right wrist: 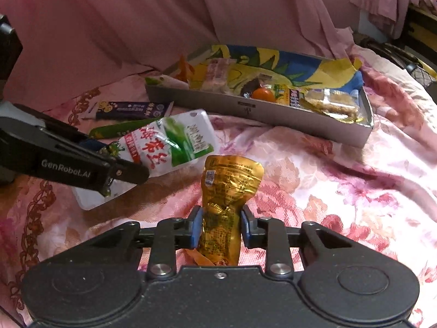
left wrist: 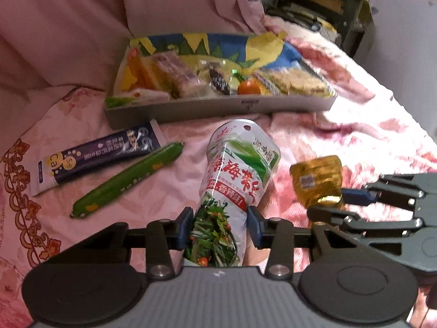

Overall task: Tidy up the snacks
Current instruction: 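Carry the seaweed bag with the left tool while the right carries the gold packet to the tray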

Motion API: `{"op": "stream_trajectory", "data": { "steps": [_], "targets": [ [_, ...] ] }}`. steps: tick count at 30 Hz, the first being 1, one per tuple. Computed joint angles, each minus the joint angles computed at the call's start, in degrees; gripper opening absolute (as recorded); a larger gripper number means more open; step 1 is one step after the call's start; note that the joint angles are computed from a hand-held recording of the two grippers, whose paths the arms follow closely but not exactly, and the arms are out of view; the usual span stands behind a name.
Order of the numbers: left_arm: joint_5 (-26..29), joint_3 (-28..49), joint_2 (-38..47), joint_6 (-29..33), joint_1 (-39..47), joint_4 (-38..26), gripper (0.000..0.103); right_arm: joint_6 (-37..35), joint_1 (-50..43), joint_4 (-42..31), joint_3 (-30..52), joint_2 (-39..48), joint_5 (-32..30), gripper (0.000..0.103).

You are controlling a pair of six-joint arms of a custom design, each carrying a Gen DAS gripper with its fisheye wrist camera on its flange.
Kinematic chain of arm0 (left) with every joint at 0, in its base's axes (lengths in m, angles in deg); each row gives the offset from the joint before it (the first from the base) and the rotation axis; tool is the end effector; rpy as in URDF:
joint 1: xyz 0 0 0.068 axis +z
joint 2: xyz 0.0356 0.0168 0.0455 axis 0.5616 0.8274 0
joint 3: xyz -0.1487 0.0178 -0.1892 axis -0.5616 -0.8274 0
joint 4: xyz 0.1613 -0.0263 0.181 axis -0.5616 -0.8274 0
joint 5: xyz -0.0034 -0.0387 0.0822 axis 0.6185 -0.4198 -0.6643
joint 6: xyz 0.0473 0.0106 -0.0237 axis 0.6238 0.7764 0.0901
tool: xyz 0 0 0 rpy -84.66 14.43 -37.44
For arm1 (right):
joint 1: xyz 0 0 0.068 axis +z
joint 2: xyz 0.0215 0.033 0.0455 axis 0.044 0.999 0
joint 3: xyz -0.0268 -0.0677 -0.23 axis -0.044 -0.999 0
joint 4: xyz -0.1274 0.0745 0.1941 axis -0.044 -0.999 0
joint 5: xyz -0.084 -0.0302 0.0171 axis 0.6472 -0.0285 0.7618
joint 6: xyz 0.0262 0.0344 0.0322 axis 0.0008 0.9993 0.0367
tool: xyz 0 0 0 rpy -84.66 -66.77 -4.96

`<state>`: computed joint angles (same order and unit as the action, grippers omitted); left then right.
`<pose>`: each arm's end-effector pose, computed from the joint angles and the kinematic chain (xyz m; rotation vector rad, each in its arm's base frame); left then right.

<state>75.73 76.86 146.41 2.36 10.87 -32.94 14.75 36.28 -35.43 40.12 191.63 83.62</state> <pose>0.2879 -0.1191 0.1804 -0.0893 2.5123 -0.1856 0.3076 0.2079 0.1451 -0.7763 2.2917 0.3189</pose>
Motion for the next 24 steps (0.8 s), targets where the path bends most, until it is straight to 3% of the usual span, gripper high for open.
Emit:
{"op": "stream_trajectory", "data": {
  "steps": [16, 24],
  "targets": [
    [-3.2, -6.0, -5.8, -3.7, 0.4, 10.3, 0.046, -1.0, -0.3, 5.8, -2.5, -1.8, -1.4, 0.022],
    [-5.6, -5.2, -4.6, -7.6, 1.6, 16.8, 0.046, 0.9, -2.5, 10.0, -0.7, -1.0, -2.5, 0.022]
  ]
}}
